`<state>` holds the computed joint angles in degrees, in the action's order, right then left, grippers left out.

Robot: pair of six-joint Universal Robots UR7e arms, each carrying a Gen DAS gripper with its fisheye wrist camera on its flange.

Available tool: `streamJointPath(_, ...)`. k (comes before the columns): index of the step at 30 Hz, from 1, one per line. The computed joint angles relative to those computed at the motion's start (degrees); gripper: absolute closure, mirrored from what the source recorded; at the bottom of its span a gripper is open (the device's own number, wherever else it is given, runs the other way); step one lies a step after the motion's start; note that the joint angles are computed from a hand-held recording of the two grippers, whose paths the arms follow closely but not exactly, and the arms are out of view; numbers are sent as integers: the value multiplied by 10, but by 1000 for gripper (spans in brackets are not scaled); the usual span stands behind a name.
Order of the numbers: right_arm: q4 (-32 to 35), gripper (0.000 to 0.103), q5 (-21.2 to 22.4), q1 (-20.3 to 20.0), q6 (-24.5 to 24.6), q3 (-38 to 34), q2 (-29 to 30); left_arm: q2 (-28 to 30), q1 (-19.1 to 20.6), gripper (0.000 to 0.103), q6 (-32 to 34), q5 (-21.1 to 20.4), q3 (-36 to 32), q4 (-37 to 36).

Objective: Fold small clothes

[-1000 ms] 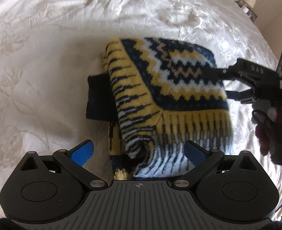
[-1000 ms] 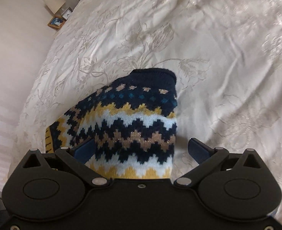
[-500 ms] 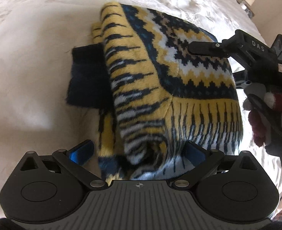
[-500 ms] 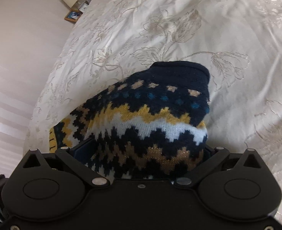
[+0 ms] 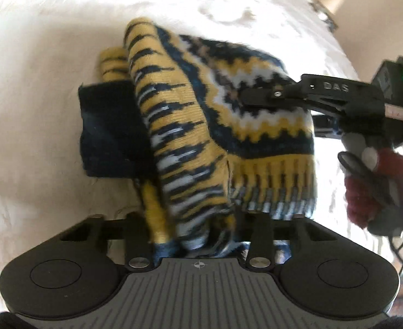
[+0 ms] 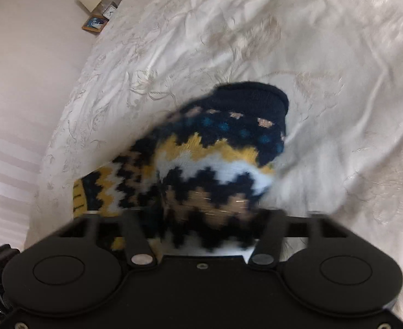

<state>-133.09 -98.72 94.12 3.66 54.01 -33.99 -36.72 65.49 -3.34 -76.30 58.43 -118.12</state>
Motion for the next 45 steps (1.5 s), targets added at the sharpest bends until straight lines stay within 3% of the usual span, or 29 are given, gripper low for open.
streamJointPath(7,-35,54,-21,37,1,66,-60,-44,-21,70,24,-20,52,-44)
streamJointPath(11,-44,54,-37,62,2,118,-108,-90,-47,70,23,-27,120,-77)
streamJointPath(22,-66,53,-1,59,10,337,-274,-223,-120,70,-103,-12,359,-155)
streamJointPath(28,-65,53,2,41,5,417,-331,-228,-144,70,-140,-2,406,-155)
streamJointPath(32,-68,50,11,29,-11,444,-353,-204,-143,69,-147,5,392,-150)
streamJointPath(34,-79,40,-8,25,-15,454,-354,-185,-151,68,-164,33,383,-138)
streamJointPath(35,-91,26,-32,23,-20,460,-354,-172,-153,67,-177,58,373,-121)
streamJointPath(36,-100,21,-57,23,-23,464,-352,-167,-153,65,-194,81,370,-101)
streamJointPath(38,-119,21,-106,21,-35,472,-351,-167,-150,52,-227,99,378,-104)
streamJointPath(45,-164,22,-117,14,-66,512,-402,-220,-190,52,-286,184,454,-140)
